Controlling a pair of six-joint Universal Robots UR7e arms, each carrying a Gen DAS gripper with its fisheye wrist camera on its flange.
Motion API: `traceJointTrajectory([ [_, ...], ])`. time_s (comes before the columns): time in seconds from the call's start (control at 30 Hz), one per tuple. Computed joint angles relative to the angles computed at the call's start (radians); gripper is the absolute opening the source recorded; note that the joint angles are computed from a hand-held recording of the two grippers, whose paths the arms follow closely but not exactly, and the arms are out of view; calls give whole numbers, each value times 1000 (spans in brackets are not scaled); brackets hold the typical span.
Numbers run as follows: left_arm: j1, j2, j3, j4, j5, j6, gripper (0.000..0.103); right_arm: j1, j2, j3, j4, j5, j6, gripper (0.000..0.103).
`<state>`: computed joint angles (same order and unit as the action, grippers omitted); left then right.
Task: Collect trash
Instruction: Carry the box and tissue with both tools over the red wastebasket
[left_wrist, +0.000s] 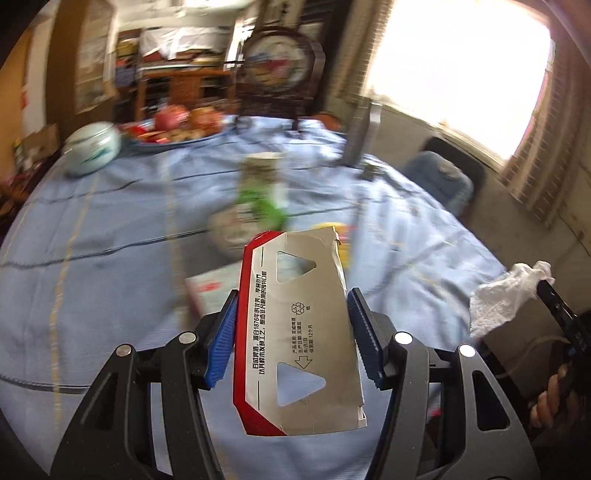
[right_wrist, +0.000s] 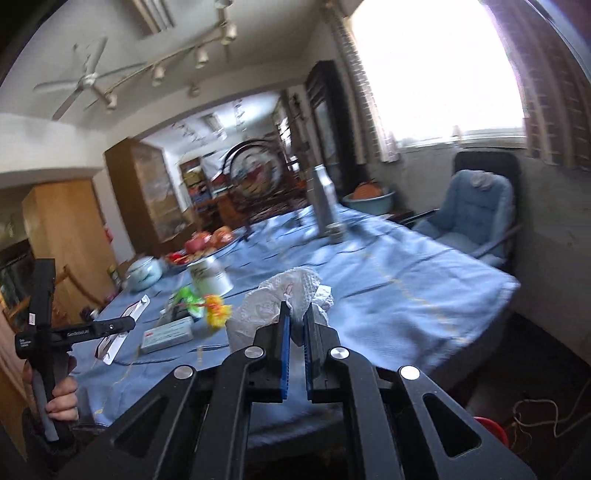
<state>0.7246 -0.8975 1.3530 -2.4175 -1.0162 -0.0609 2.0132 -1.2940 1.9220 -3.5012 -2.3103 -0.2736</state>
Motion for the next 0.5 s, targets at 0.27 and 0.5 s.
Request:
traceJointTrajectory([
  [0.27,-57,103,-55,51,-174,59,57,-14,-138,154,-140,-192,-4,7],
  [0.5,-102,198,-102,117,-269,106,57,-255,-286,309,53,-168,267,7],
])
